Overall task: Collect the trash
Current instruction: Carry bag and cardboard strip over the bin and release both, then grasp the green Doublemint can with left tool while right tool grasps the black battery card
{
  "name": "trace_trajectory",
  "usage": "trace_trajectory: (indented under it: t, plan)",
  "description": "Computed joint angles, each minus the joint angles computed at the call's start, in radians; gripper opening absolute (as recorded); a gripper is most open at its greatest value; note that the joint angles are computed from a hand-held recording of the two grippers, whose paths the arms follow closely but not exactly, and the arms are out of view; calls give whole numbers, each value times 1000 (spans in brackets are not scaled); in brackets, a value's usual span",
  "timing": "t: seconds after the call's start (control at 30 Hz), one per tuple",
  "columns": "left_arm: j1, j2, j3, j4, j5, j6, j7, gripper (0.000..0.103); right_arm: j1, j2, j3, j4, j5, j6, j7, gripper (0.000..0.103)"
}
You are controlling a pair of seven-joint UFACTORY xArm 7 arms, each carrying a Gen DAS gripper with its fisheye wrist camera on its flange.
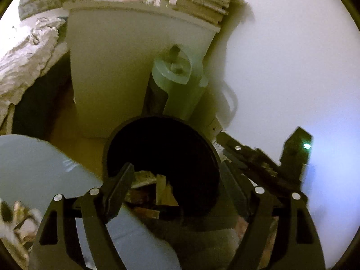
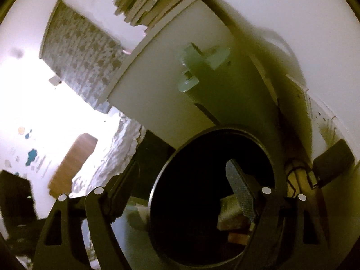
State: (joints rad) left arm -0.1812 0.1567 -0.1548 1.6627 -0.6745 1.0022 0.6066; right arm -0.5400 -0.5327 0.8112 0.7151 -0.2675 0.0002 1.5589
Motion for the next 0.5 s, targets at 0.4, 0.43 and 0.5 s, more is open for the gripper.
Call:
trace_trajectory:
  t: [0.4,0.43,0.5]
  plan:
    - [174,-260,220,-266,72,-53,102,79,90,190,76,207,-92,-1,-112,79]
    - [199,-238,238,-254,94,-51,100,79,125,255,81,270,-115,24,-153,79]
    - [239,-188,252,-217,143,-46,83,79,168,369,107,389,-175,101,-215,79]
